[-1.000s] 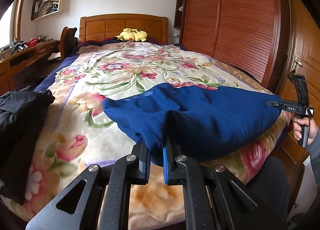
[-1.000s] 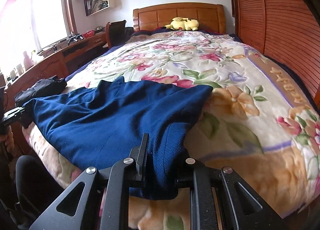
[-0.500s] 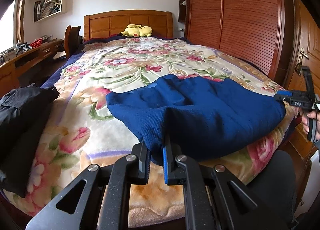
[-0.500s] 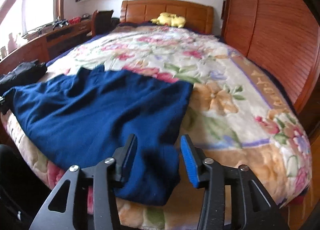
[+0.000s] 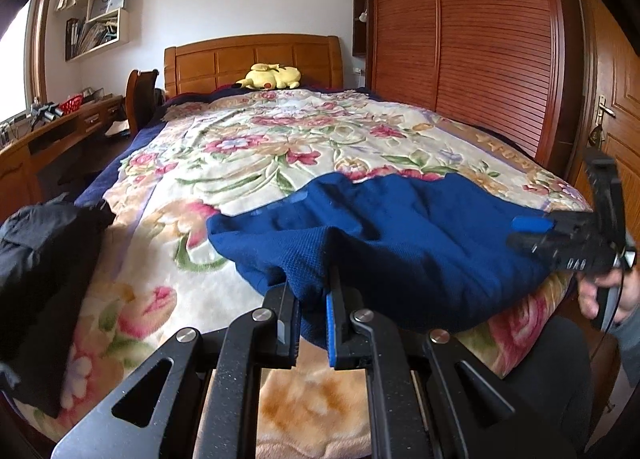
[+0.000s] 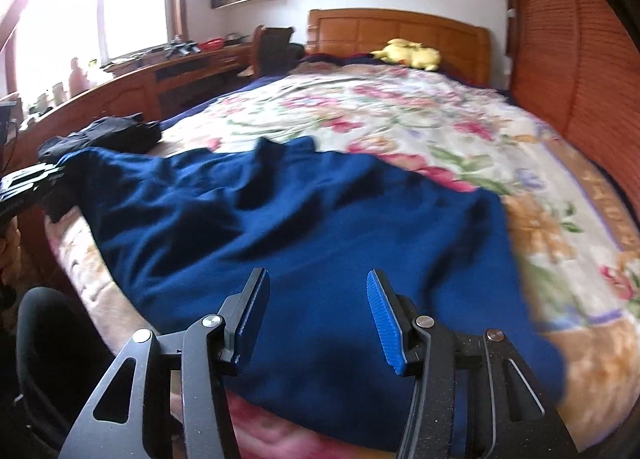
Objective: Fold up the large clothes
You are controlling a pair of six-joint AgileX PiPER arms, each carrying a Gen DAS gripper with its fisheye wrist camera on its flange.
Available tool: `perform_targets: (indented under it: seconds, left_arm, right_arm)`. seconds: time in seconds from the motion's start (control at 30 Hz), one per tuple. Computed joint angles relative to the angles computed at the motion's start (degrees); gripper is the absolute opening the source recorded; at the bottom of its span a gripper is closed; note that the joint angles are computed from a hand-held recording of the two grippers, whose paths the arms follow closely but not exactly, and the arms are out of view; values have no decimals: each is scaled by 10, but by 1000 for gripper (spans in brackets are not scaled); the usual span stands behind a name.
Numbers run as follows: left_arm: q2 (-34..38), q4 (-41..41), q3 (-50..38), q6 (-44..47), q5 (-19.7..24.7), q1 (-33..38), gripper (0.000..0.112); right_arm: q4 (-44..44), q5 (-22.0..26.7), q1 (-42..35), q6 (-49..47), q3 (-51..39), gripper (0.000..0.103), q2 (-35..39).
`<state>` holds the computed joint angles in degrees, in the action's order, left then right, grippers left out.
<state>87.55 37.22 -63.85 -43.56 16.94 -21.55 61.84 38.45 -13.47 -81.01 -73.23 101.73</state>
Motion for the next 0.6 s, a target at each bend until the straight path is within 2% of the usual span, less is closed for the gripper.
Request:
perform_targets:
  seconds: [0.13, 0.3, 0.43, 0.6]
  left_arm:
    - [10, 10, -27, -4, 12, -10, 10]
    - [26, 18, -61, -8, 21, -23, 10]
    - [43, 24, -93, -12, 30, -41, 10]
    - [87, -43, -195, 75, 71, -69, 10]
  right_arm:
    - [6, 23, 15, -2, -2, 53, 11]
    - [14, -21, 32, -35, 11, 53, 37]
    - [50, -9, 18, -65, 12, 53, 49]
    - [56, 23, -19, -52, 7, 53, 41]
